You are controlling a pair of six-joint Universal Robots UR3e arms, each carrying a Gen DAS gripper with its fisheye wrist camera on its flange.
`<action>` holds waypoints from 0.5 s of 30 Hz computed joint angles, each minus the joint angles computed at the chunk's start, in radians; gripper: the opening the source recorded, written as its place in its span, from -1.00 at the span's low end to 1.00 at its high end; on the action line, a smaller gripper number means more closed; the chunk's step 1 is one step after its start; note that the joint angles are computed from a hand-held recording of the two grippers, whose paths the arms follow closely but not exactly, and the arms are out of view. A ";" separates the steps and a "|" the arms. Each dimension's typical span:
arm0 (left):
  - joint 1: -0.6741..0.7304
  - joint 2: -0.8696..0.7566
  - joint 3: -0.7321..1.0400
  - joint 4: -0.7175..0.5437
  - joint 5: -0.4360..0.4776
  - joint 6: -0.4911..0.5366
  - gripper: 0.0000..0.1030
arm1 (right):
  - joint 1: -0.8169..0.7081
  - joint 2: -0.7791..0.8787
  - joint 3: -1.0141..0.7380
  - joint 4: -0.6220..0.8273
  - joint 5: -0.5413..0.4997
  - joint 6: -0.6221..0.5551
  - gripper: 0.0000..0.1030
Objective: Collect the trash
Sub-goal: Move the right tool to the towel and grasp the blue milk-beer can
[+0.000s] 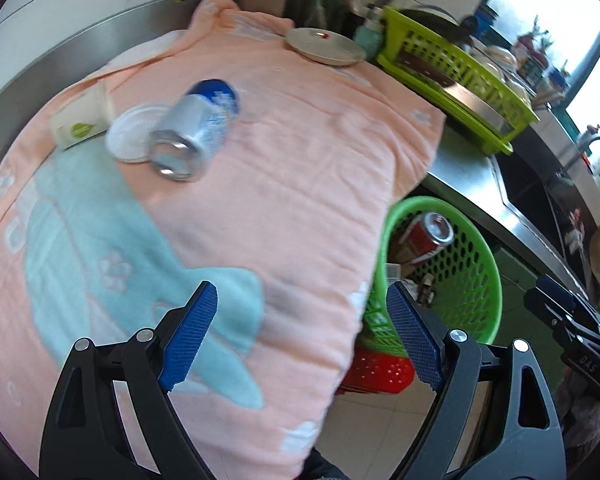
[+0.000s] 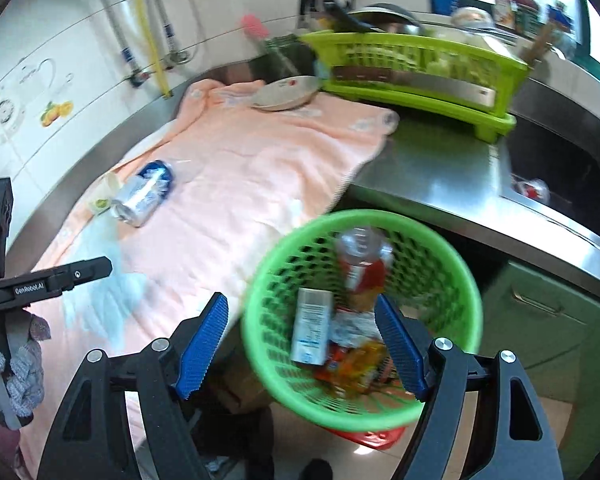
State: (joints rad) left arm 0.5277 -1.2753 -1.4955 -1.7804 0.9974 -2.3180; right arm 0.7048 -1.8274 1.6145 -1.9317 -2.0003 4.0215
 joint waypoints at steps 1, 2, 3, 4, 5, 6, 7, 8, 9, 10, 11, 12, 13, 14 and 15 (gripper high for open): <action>0.045 -0.008 0.014 -0.021 -0.008 0.028 0.66 | 0.000 0.030 -0.022 -0.015 0.009 -0.010 0.42; 0.073 -0.013 0.021 -0.027 -0.011 0.044 0.66 | 0.000 0.066 -0.050 -0.030 0.020 -0.022 0.42; 0.091 -0.013 0.023 -0.032 -0.012 0.054 0.66 | 0.000 0.108 -0.085 -0.045 0.030 -0.031 0.42; 0.122 -0.024 0.038 -0.046 -0.015 0.073 0.66 | -0.006 0.138 -0.109 -0.059 0.045 -0.042 0.42; 0.152 -0.037 0.055 -0.062 -0.021 0.091 0.66 | -0.009 0.170 -0.135 -0.074 0.059 -0.051 0.42; 0.170 -0.049 0.068 -0.068 -0.023 0.099 0.66 | -0.010 0.219 -0.181 -0.083 0.071 -0.061 0.42; 0.190 -0.065 0.087 -0.074 -0.024 0.110 0.66 | -0.010 0.251 -0.217 -0.081 0.078 -0.068 0.42; 0.208 -0.077 0.101 -0.081 -0.028 0.121 0.66 | -0.013 0.292 -0.259 -0.087 0.092 -0.078 0.42; 0.224 -0.088 0.115 -0.087 -0.032 0.131 0.66 | -0.020 0.332 -0.301 -0.097 0.114 -0.088 0.42; 0.241 -0.104 0.131 -0.086 -0.036 0.139 0.66 | -0.024 0.358 -0.331 -0.099 0.127 -0.090 0.42; 0.253 -0.115 0.142 -0.086 -0.039 0.144 0.66 | -0.028 0.395 -0.376 -0.097 0.140 -0.091 0.42; 0.267 -0.133 0.161 -0.094 -0.045 0.154 0.66 | -0.034 0.444 -0.437 -0.094 0.160 -0.093 0.42; 0.283 -0.151 0.178 -0.097 -0.051 0.165 0.66 | -0.040 0.481 -0.483 -0.093 0.178 -0.091 0.42; 0.292 -0.163 0.187 -0.088 -0.053 0.168 0.66 | -0.045 0.516 -0.529 -0.087 0.192 -0.086 0.42; 0.303 -0.176 0.194 -0.079 -0.057 0.173 0.66 | -0.052 0.559 -0.587 -0.077 0.213 -0.081 0.42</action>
